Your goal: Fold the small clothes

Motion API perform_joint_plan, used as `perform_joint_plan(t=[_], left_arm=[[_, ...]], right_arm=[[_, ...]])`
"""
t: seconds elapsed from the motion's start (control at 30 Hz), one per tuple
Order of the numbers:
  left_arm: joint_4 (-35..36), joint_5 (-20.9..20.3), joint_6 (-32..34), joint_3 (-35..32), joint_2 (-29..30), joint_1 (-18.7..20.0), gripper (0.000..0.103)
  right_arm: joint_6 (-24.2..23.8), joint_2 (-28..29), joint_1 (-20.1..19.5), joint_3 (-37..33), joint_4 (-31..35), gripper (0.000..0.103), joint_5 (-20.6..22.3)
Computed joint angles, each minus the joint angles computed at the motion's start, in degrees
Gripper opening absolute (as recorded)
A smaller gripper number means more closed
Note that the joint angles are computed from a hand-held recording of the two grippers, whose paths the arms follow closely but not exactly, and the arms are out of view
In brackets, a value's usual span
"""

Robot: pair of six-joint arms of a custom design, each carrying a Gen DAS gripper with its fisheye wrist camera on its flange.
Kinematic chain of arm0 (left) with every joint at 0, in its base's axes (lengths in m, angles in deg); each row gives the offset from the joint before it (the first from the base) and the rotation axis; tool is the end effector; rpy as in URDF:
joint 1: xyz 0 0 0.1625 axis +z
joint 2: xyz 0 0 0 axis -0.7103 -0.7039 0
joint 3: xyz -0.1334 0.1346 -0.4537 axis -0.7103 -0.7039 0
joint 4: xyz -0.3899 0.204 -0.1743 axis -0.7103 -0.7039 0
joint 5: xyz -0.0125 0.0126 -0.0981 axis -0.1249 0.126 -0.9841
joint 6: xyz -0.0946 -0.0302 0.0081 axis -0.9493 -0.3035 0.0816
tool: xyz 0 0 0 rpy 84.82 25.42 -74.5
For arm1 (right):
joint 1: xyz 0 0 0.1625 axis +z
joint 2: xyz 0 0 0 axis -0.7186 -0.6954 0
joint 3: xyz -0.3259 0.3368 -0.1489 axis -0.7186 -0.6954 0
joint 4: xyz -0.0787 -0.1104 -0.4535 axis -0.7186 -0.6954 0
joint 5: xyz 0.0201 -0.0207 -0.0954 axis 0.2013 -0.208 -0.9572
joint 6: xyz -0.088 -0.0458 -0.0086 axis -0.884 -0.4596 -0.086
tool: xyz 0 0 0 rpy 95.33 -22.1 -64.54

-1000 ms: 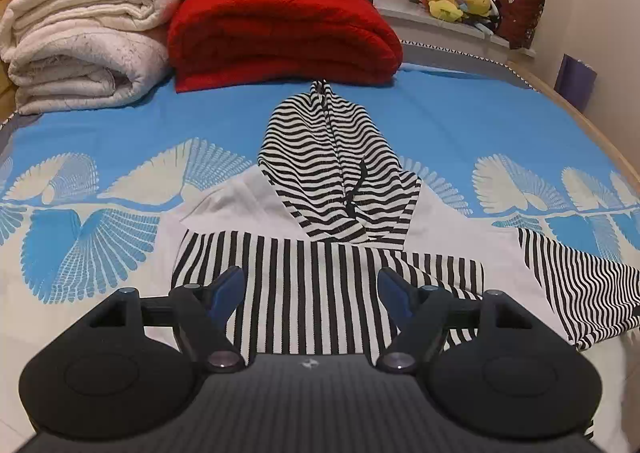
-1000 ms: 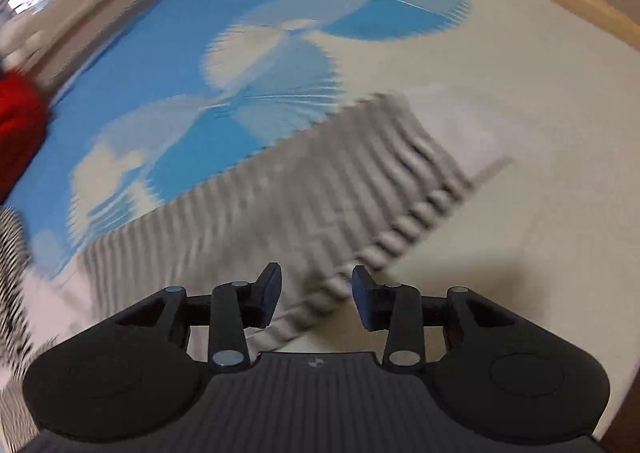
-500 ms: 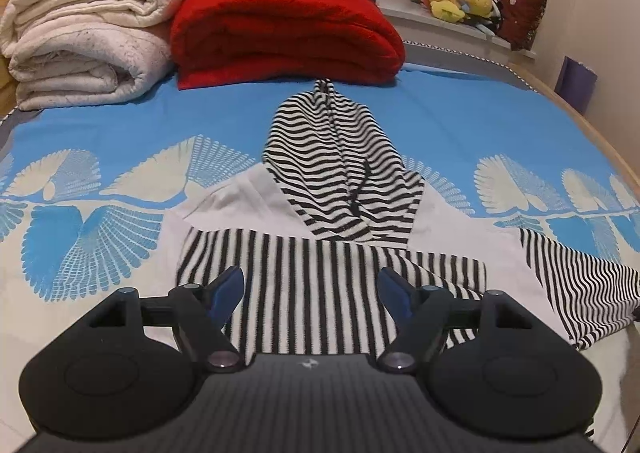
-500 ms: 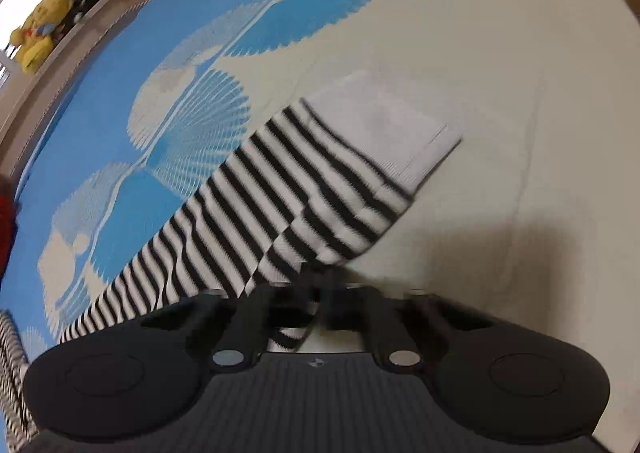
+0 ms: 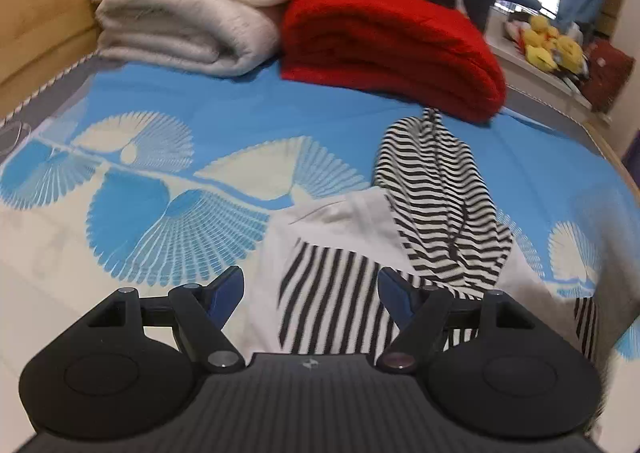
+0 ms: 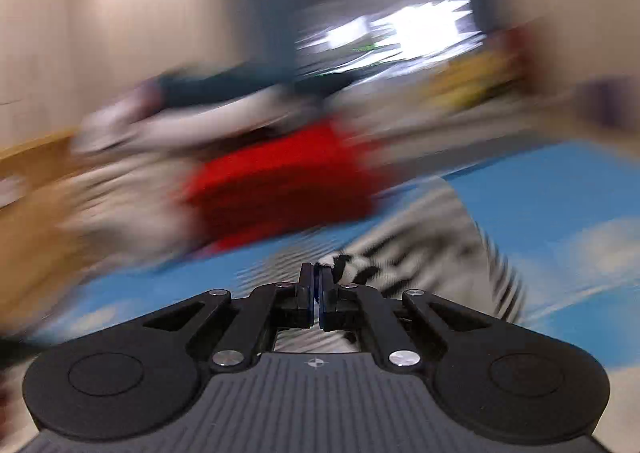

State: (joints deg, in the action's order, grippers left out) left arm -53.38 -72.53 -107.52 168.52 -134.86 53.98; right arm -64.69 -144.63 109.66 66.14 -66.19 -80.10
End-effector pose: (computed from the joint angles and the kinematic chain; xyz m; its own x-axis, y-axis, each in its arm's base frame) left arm -0.3932 -0.2664 0.1177 -0.6866 -0.5057 -0.5224 0.1366 0.6159 -0.7759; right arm 0.0378 -0.3271 0.4318 -0.7785 -0.5302 0.3359 -0.6047 0.4903 -0.6276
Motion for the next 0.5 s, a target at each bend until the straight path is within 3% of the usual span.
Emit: perform_joint_plan(t=[0.03, 0.1, 0.27, 0.37, 0.43, 0.5], left_arm=[[-0.01, -0.25, -0.36, 0.26, -0.63, 0.06, 0.079], [0.15, -0.45, -1.47, 0.62, -1.60, 0.10, 0.079], [-3.77, -0.56, -1.84, 2.24, -3.07, 0.34, 0.078], [-11.67, -0.95, 2.49, 4.12, -2.68, 1.18, 0.069], [-17.16, -1.38, 8.16, 4.72, -0.82, 1.79, 0.051], [-22.91, -1.51, 14.60, 5.11, 1.45, 2.15, 0.042]], right_arm=[[-0.80, 0.45, 2.60, -0.41, 5.36, 0.001, -3.95], [2.96, 1.40, 6.22, 0.12, 9.28, 0.002, -11.62], [22.60, 3.45, 13.40, -1.35, 5.94, 0.008, -25.27], [27.61, 3.10, 16.09, -3.52, 5.54, 0.008, -28.11], [26.40, 1.38, 16.08, -2.96, 2.67, 0.015, -28.32], [24.38, 0.81, 14.01, -1.62, -1.34, 0.017, -26.98]])
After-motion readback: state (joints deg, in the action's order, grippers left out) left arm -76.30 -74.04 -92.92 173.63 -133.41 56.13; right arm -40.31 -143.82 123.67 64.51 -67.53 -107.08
